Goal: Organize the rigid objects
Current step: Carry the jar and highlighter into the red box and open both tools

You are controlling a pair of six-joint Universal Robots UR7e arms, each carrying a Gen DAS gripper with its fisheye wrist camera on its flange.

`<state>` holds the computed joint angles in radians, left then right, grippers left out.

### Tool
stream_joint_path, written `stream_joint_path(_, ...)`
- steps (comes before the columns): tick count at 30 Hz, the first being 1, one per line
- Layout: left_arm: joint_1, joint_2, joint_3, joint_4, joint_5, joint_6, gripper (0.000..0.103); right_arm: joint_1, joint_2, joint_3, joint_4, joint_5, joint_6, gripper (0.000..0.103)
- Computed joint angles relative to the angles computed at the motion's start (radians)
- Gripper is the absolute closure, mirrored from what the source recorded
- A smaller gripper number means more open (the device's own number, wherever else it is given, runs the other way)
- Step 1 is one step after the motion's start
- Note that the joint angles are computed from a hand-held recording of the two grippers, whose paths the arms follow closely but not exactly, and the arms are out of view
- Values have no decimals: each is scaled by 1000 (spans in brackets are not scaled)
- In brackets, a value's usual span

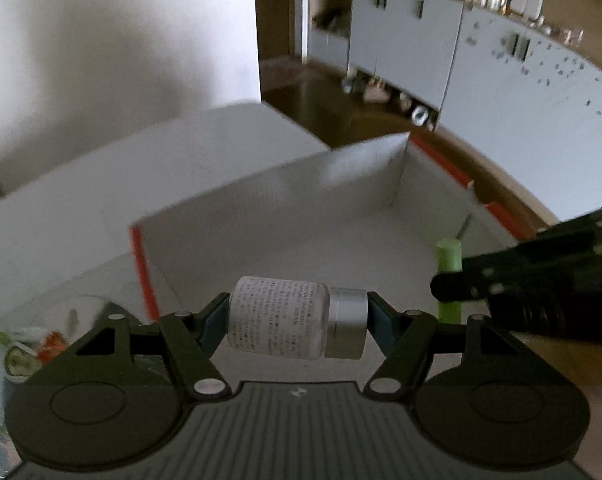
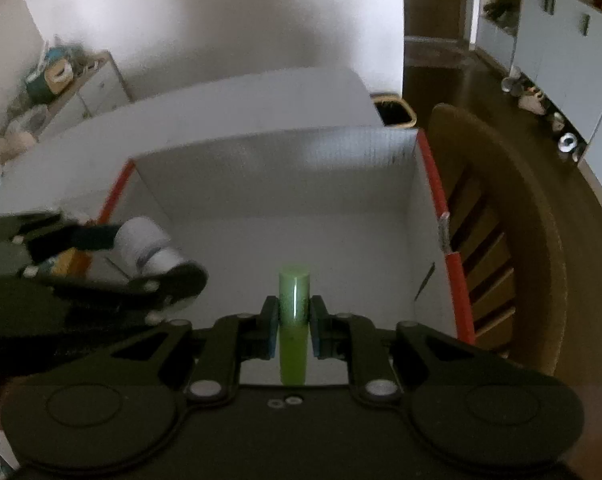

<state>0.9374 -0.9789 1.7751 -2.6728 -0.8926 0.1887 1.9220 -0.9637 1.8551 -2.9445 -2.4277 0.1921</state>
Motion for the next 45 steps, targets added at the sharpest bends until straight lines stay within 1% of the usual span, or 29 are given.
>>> stream_joint_path(2,12,26,-30,37,10,-21,32,-15,4,-9,29,12,-5,88)
stream_joint_path(4,22,55,-71,90,13,-27,32,-27,9,-14,36,21,-21,88)
stream_joint_path(6,28,81,-100,122,31,-44,32,-40,14,-19,43,29,-28,88)
stream_joint_path(10,45,124,-178,252,20,-99,32,-66,24,-33,68,36,-33,88)
stream_joint_path(12,46,148,-211,312,39,-131,32,-75,24,-37,79,38,-27,88)
stream_joint_path(20,61,208,-303,475,49,-176,32,-90,21,-56,140,42,-8,88)
stream_joint_path(22,66,215,-317,503,41,-181,32,-91,21,-60,150,46,-10,88)
stream_joint_path(24,70,219,-331,527,33,-193,33,-92,20,-66,164,50,-8,86)
stream_joint_path(27,77,223,-349,570,14,-216,34,-97,13,-68,163,58,-27,81)
stream_joint_path(30,78,216,-345,570,11,-221,33,-100,3,-57,152,69,-40,79)
stream_joint_path(33,75,203,-334,559,6,-198,33,-100,-8,-41,133,78,-52,77)
stream_joint_path(35,72,188,-317,537,-3,-184,32,-98,-17,-28,122,82,-59,74)
stream_joint_path(40,68,137,-260,455,-32,-146,32,-81,-37,6,76,94,-65,68)
stream_joint_path(41,74,139,-264,433,-37,-126,32,-76,-41,10,68,95,-69,67)
stream_joint_path(45,69,82,-206,362,-64,-72,32,-57,-61,31,31,99,-92,61)
